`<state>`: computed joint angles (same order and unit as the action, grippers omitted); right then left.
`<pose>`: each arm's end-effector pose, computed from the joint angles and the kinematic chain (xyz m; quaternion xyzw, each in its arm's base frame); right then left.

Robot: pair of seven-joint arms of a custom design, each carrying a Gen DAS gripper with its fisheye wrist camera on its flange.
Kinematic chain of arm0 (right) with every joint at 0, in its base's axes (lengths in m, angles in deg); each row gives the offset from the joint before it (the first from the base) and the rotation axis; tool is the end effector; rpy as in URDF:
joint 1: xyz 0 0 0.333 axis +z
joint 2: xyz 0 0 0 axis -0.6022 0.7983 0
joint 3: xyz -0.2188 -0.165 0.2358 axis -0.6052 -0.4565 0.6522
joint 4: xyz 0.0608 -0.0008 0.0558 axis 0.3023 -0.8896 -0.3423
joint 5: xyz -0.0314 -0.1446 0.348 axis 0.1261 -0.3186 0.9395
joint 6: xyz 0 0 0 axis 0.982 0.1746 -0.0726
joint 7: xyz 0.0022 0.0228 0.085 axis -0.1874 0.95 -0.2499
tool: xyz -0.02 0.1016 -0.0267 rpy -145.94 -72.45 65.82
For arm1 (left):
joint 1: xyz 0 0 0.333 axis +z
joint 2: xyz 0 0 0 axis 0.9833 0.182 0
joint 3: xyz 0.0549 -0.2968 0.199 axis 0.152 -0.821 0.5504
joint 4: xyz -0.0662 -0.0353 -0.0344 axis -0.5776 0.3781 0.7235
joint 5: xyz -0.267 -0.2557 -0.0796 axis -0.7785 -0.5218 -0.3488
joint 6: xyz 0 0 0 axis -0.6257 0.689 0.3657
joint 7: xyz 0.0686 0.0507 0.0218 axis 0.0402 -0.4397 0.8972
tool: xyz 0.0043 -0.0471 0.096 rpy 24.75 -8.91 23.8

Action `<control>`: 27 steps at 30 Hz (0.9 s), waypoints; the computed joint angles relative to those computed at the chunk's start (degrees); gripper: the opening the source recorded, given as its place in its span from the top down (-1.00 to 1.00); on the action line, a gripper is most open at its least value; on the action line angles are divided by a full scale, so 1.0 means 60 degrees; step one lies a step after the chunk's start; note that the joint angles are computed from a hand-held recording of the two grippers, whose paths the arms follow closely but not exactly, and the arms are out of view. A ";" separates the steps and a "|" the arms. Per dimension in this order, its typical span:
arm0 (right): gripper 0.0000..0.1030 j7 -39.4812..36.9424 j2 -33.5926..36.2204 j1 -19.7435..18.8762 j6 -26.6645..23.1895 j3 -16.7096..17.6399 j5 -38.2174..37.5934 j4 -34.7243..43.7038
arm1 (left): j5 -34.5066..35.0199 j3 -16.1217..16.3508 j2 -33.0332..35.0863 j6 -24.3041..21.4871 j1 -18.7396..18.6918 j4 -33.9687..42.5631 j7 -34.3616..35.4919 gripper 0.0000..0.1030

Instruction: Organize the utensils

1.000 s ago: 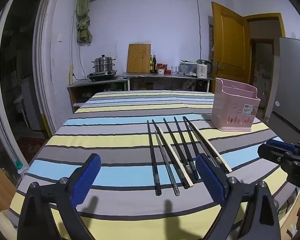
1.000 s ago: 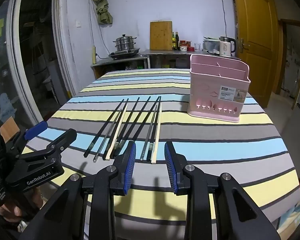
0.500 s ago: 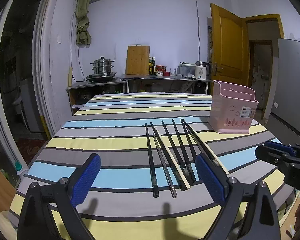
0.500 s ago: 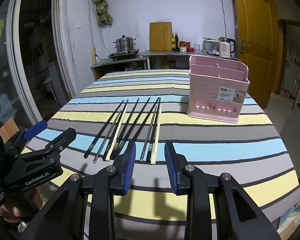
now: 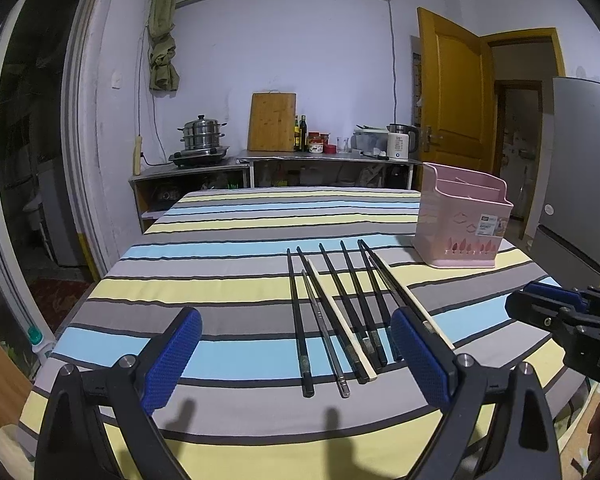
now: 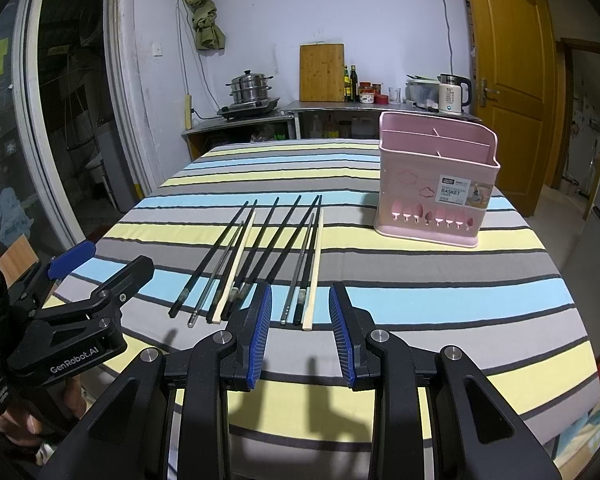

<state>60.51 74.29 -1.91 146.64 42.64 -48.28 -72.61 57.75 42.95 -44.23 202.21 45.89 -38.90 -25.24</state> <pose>0.4630 0.4329 0.3808 -0.7813 0.4199 -0.1729 0.4282 0.4039 -0.4026 0.3774 -0.7012 0.4779 -0.3065 0.4312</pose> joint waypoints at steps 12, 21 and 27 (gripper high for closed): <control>0.40 0.0064 -0.0042 -0.0043 0.0007 0.0022 -0.0078 -0.0037 | 0.0058 -0.0005 0.0010 0.0010 -0.0047 0.0045 0.0052 -0.87; 0.40 0.0114 -0.0051 -0.0078 0.0028 0.0048 -0.0139 -0.0065 | 0.0070 -0.0008 0.0007 -0.0004 -0.0058 0.0063 0.0077 -0.87; 0.40 0.0111 -0.0063 -0.0073 0.0028 0.0034 -0.0140 -0.0071 | 0.0076 -0.0006 0.0010 -0.0003 -0.0062 0.0061 0.0067 -0.87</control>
<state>61.18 73.91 -2.35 146.81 42.84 -49.12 -73.03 58.21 42.92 -44.17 202.19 45.52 -38.53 -24.84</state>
